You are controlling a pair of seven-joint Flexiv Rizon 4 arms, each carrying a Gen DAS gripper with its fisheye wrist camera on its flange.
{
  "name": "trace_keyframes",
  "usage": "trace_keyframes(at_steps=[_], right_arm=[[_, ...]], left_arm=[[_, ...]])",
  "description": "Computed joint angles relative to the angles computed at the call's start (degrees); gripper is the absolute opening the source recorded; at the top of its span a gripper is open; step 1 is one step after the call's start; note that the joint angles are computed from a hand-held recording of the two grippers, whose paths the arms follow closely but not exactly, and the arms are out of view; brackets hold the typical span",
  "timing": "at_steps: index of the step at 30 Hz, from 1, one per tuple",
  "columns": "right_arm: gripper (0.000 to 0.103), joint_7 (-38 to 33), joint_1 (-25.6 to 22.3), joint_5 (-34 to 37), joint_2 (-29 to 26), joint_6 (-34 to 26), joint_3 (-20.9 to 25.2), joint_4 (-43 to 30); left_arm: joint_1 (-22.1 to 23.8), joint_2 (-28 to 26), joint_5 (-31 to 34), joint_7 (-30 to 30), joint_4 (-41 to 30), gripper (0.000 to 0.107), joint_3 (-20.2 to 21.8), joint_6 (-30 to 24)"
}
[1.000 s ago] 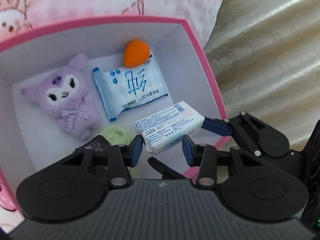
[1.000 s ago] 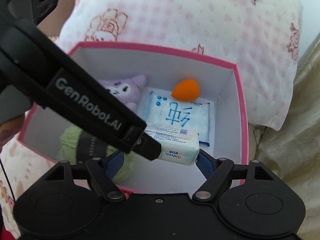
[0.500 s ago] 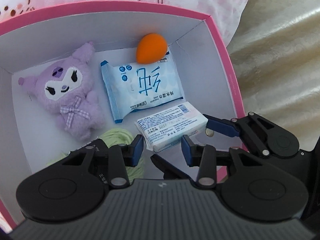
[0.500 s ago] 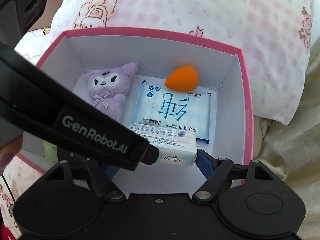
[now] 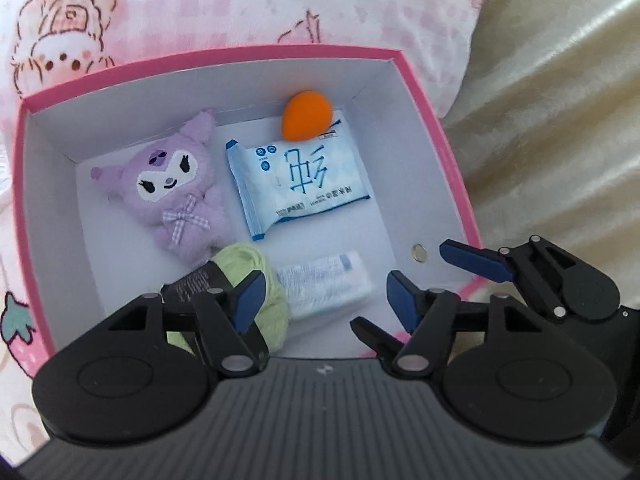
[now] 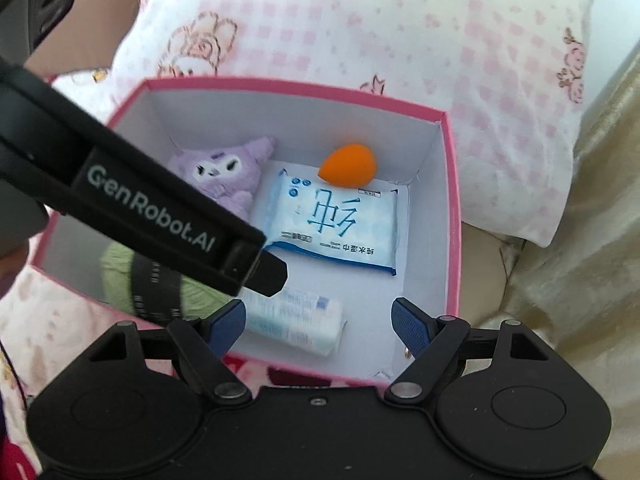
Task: Organize objects
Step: 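Open the left tool to release the medicine box in the box, then lift the left tool away from the pink box toward the floss case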
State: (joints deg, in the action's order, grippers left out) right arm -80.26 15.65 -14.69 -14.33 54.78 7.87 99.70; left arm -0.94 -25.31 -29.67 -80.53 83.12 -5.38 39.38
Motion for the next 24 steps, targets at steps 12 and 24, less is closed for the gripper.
trace_keyframes(at_steps=[12,24], right_arm=[[0.084,4.95,1.38,-5.24,6.38,-0.88,0.54,3.51],[0.085,3.09,2.64,-1.95,11.03,-6.45,2.83,2.01]], left_arm=[[0.07,7.16,0.81,1.72,4.82,0.072,1.67,-0.65],[2.18,15.22,-2.01,9.58,10.91,0.074,4.17,-1.5]])
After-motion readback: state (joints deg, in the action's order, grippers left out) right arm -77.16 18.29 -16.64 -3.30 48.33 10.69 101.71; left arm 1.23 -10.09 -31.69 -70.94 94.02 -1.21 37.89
